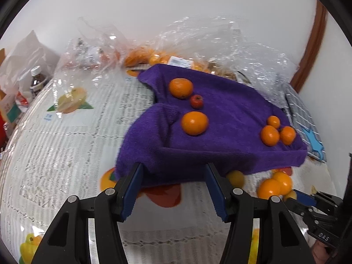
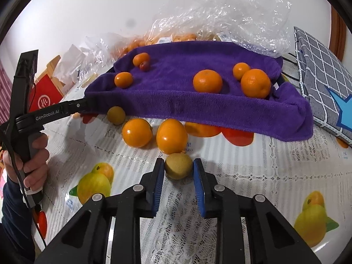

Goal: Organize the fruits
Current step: 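Grasp the yellowish round fruit with the right tool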

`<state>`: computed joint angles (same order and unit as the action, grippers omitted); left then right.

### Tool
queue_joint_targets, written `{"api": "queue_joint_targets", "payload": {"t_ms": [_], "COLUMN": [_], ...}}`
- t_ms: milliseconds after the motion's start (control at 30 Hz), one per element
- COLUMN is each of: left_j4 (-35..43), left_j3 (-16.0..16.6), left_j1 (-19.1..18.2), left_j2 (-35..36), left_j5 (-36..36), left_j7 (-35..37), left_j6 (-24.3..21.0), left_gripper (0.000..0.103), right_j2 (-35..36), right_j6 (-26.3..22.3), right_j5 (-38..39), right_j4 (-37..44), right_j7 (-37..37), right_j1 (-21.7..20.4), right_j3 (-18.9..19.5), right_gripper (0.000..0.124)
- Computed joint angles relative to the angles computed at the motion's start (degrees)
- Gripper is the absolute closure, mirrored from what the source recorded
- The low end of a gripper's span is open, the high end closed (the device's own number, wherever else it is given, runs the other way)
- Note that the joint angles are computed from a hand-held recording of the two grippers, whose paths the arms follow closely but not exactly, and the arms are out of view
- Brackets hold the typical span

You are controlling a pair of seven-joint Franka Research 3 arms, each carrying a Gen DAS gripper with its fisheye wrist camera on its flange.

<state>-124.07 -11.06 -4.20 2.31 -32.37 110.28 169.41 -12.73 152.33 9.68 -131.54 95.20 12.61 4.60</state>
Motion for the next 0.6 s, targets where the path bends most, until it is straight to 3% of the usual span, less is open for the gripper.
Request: {"api": "queue_joint_targets", "payload": {"t_ms": [233,367,500,600], "left_j4": [0.0,0.6,2.1,2.9], "left_j3": [-0.7,0.1,0.2,-0.2], "left_j1": [-2.1,-3.4,-3.4,-2.7], "left_j2": [-2.3,-1.9,-0.1,0.7], "left_j5": [-21.2,-20.3,-15.2,-16.0], "left_j7": [24.0,24.6,19.4,18.2], "left_j6": [-2.6,-6.7,-9.4,-11.0], "left_gripper": [0.050,0.051,0.060,0.064], "right_j2": [-2.5,-3.9,-5.2,-6.2], "right_j6": [1.1,0.8,0.7,0.7], "right_j5": [-2.4,-4.5,-5.4,-5.7], "right_j4": [-1.8,-2.8,-4.0,-5.0], "right_j7": [0.9,2.4,3.4,4.0], "right_j1": [-1.0,-2.7,-3.8,-4.4], "right_j3": [0.3,0.6,0.5,0.4], "right_gripper": [0.097,0.097,0.097,0.097]}}
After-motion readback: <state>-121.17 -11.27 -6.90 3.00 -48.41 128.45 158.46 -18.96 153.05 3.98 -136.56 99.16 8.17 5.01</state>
